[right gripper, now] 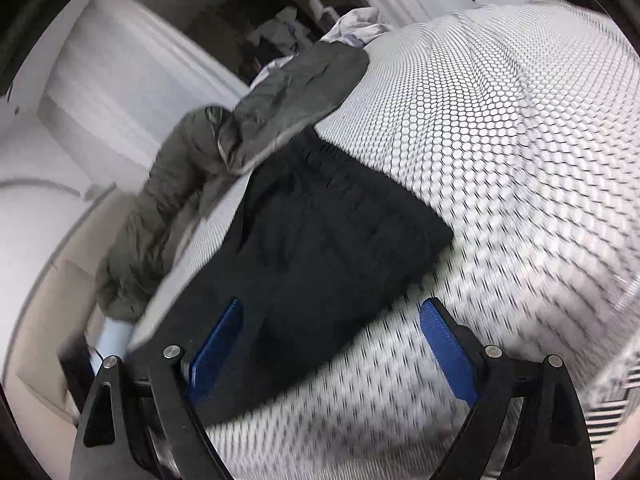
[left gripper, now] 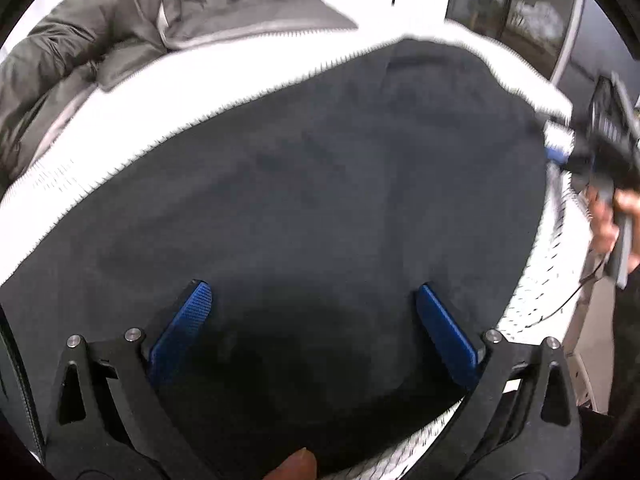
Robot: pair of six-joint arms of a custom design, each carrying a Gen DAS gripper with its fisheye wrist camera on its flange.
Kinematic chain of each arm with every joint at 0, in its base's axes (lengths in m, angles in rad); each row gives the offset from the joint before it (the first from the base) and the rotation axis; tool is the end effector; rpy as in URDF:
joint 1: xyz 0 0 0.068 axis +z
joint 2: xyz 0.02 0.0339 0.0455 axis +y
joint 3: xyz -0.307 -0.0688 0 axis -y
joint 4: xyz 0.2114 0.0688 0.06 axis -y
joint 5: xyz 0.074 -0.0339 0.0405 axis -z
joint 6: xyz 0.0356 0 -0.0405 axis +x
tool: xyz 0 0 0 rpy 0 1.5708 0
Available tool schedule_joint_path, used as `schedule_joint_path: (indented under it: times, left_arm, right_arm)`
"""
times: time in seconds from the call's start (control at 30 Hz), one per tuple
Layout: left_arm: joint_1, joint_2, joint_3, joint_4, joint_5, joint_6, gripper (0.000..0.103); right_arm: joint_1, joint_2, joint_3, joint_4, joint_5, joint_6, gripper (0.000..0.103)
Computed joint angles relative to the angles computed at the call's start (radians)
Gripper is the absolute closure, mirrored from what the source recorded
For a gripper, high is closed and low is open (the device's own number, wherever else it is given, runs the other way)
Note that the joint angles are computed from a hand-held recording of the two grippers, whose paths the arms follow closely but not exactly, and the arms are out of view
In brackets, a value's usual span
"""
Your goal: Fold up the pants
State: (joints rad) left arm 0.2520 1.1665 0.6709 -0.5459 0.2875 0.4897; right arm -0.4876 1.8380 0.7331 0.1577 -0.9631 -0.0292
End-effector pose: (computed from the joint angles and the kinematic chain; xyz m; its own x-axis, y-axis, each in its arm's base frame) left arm 0.1655 0.0322 0.2547 -0.7849 0.2637 -0.5607 0.3045 0.9523 0.0215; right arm 0.2829 -0.1169 0.1711 -0.7123 0.3589 -0.6032 -0.1769 0.7398 0.6491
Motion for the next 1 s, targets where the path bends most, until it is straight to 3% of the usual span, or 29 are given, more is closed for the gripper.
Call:
schedule_joint_path:
  times: [0.07,0.13,0.2,0.23,0.3,0.47,0.63,0.8,0.83,0.9,0.97,1.0]
  left_arm:
    - [0.009,0.03,-0.022,0.046,0.013,-0.017,0.001]
    - [0.063,0.043,-0.022,0.052,0.056,0.006,0.001]
    - [0.14,0.027,-0.004,-0.011,0.1,0.053,0.001]
    - [0.222,0.075,0.035,0.005,0.131,0.095,0.001]
    - [0.363,0.078,0.07,-0.066,0.208,0.184,0.001]
    - [0.819,0.17,0.18,-0.273,0.368,0.505,0.001]
    - [1.204,0.42,0.401,-0.515,0.441,0.824,0.001]
    - [1.346,0.584,0.598,-0.61,0.455,0.89,0.001]
    - [1.366,0.611,0.636,-0.624,0.456,0.889,0.001]
    - [1.414,0.67,0.721,-0.674,0.453,0.916,0.001]
    - [1.436,0.71,0.785,-0.715,0.46,0.927,0.001]
    - [1.436,0.721,0.801,-0.725,0.465,0.928,0.001]
  right_arm:
    - [0.027,0.039,0.018,0.115,0.001,0.149,0.017]
    - [0.081,0.057,0.085,0.164,0.071,0.269,0.056]
    - [0.098,0.042,0.118,0.125,0.105,0.305,0.073]
    - [0.097,0.032,0.126,0.126,0.108,0.31,0.075]
    - [0.158,-0.024,0.132,0.15,0.175,0.321,0.082]
    - [0.339,-0.193,0.163,0.081,0.285,0.281,0.084]
    - [0.653,-0.3,0.202,0.037,0.381,0.297,0.086]
    - [1.08,-0.124,0.435,-0.048,0.503,0.22,0.085]
    - [1.132,-0.074,0.502,-0.114,0.504,0.182,0.084]
    - [1.243,0.076,0.704,-0.385,0.498,0.045,0.072]
    - [1.279,0.121,0.724,-0.458,0.487,0.009,0.072]
    - [1.272,0.095,0.658,-0.406,0.472,0.017,0.067]
